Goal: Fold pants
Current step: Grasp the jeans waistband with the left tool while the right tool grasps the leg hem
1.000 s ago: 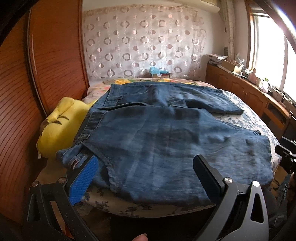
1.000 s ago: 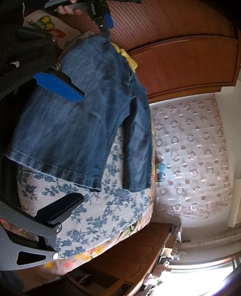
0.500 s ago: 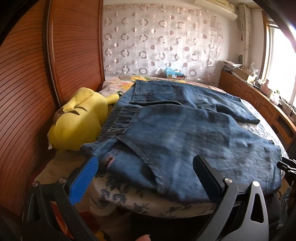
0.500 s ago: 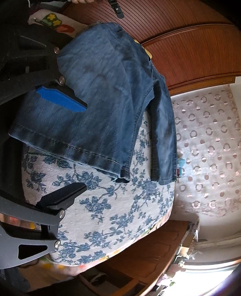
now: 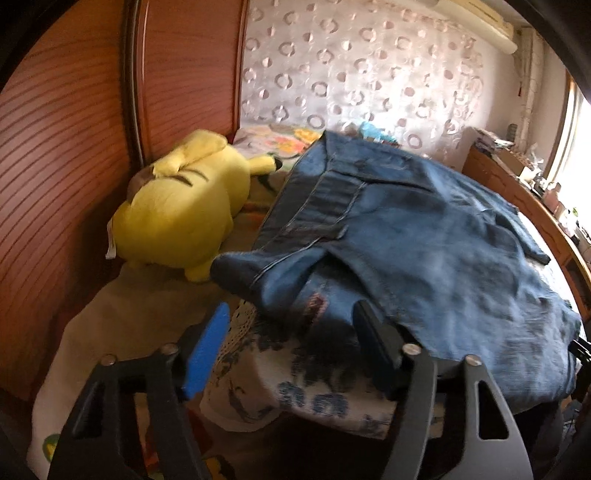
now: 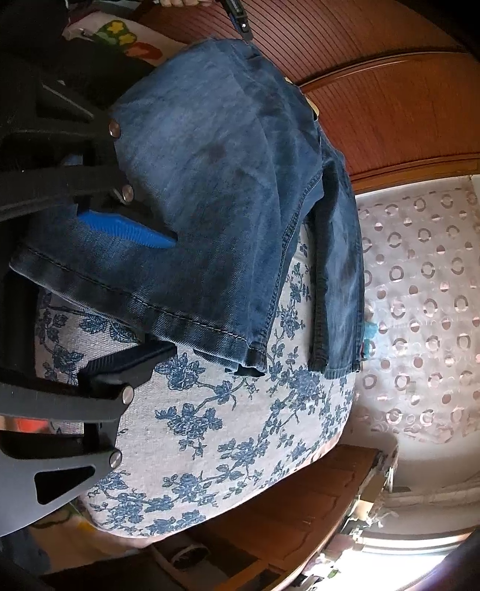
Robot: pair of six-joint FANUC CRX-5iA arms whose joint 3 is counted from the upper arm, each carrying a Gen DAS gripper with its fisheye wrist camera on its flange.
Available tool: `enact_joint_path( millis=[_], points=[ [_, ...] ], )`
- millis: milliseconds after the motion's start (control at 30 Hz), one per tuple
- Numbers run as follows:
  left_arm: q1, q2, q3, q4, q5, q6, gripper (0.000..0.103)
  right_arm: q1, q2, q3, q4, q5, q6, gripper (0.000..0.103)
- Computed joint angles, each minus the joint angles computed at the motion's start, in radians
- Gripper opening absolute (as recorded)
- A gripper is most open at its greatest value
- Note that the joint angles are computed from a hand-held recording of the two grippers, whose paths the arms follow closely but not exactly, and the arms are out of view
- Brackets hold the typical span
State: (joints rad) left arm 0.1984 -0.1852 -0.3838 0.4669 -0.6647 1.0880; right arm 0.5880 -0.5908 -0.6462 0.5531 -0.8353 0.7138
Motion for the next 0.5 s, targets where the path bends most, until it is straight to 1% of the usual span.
enact_joint_path(
  millis=[67, 133, 167, 200, 233, 267, 300, 333, 400, 467, 500],
  points=[
    [0.005, 0.02, 0.001, 0.014, -0.002, 0.001, 0.063, 0.01, -0.003, -0.002, 0.007, -0.006, -0.007, 0.047],
    [0.01, 0.03, -0.004, 0.049, -0.004, -0.023, 0.06, 0.013, -0.01, -0.007, 0.011, -0.011, -0.009, 0.044],
    [0.011, 0.035, -0.001, 0.053, -0.008, -0.025, 0.059, 0.018, -0.017, -0.012, 0.015, -0.017, -0.015, 0.041],
    [0.012, 0.044, 0.004, 0.057, -0.013, -0.022, 0.059, 0.008, -0.007, -0.009, 0.013, -0.007, -0.009, 0.037],
    [0.013, 0.047, 0.004, 0.067, -0.016, -0.024, 0.058, -0.003, 0.0, -0.001, 0.006, -0.004, 0.004, 0.034],
    [0.014, 0.053, 0.006, 0.076, -0.019, -0.024, 0.057, -0.026, 0.015, 0.01, -0.01, 0.01, 0.027, 0.03],
    [0.015, 0.057, 0.01, 0.075, -0.022, -0.021, 0.057, -0.026, 0.01, 0.01, -0.013, 0.006, 0.031, 0.025],
    [0.014, 0.06, 0.015, 0.071, -0.024, -0.016, 0.055, -0.025, 0.004, 0.008, -0.014, 0.004, 0.031, 0.024],
    [0.01, 0.058, 0.013, 0.072, -0.013, -0.018, 0.049, -0.056, 0.028, 0.022, -0.034, 0.031, 0.062, 0.017],
    [0.004, 0.05, 0.01, 0.065, -0.001, -0.013, 0.035, -0.062, 0.024, 0.019, -0.04, 0.042, 0.073, 0.013],
    [0.0, 0.043, 0.009, 0.064, 0.008, -0.015, 0.032, -0.072, 0.026, 0.018, -0.039, 0.064, 0.075, 0.007]
  ],
)
